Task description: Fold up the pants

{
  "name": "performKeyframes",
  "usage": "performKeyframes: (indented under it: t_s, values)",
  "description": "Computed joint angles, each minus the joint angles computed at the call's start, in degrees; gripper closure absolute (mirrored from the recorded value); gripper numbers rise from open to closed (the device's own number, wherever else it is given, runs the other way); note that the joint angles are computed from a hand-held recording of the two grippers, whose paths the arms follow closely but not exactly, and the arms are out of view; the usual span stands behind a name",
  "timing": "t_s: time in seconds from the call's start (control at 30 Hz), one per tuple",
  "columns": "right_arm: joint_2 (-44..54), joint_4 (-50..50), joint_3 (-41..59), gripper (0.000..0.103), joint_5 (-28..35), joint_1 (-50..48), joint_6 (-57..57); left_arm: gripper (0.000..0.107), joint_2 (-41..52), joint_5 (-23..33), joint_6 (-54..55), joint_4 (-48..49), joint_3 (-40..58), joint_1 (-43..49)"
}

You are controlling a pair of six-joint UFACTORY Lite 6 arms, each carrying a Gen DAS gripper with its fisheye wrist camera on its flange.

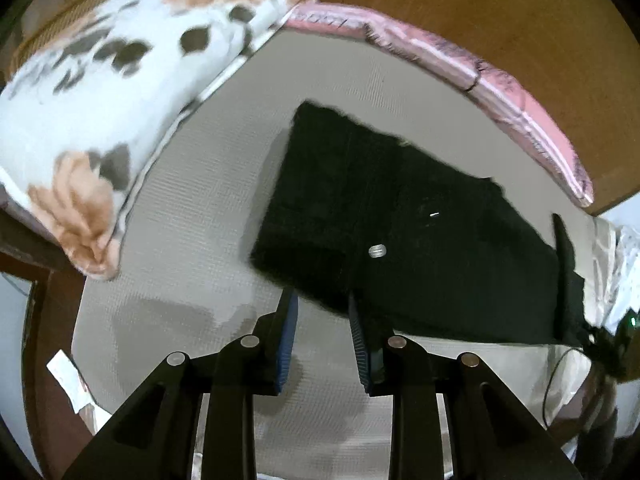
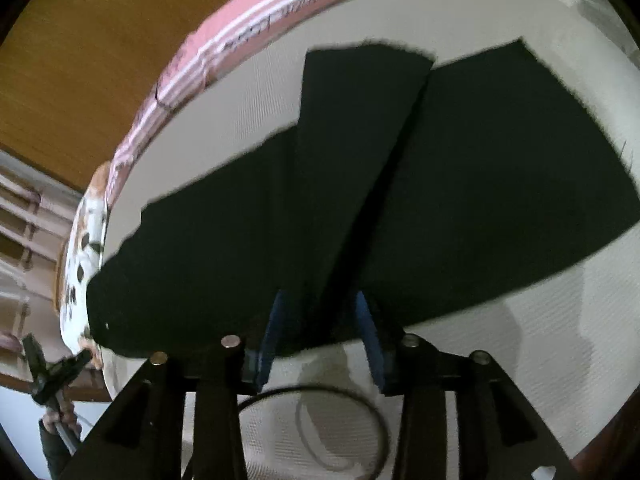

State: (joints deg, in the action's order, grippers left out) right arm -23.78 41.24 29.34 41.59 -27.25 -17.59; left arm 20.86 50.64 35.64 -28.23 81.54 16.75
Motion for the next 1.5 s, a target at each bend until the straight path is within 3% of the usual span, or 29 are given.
performKeyframes:
  t_s: [0.2,0.4,0.57,0.8,1.0,1.03,1.07,1.17,1.33,1.5]
  values:
    - [22.1,13.1,13.71,0.063,-1.69,-13.15,-19.46,0.078,-2.67,-0.89,1.49,-5.5,-2.39,-11.79]
    - [42.64,18.06,30.38,0.063,1.22,-18.54,-22.67,0.078,5.97,-0.86,-2.54,-9.51,3.56,-28.55]
    - [51.02,19.49,37.42,0.063,0.4,-18.75,-22.94,0.078,19.0,1.16,-6.74,-9.21,18.83,-41.84]
    - [60.2,22.51,46.14,0.064,2.1,-18.68,-26.29,0.078,34.24,5.63,-14.0,-6.79,39.25,-51.55]
    - [63.95,21.64,50.77,0.071,4.74,-17.84,-28.56,0.078,40.66,6.95,-18.43,-4.62,47.75,-55.51]
    - [64.19,21.55,51.06,0.078,4.38,-17.53,-28.81,0.078,41.81,7.07,-19.95,-3.56,49.21,-55.99]
    - [64.53,21.24,51.48,0.092,4.19,-17.31,-28.69,0.078,42.57,7.04,-20.97,-2.96,50.16,-56.31]
    - [65.12,22.0,52.07,0.097,5.92,-17.66,-28.9,0.078,42.71,6.52,-21.58,-2.69,50.0,-56.4]
    - [52.1,23.91,42.73,0.098,4.35,-20.99,-33.4,0.078,42.53,5.23,-21.76,-2.36,49.54,-56.9]
    - [31.76,17.99,27.28,0.099,0.46,-31.71,-34.84,0.078,36.79,0.84,-18.37,-4.29,39.6,-56.55]
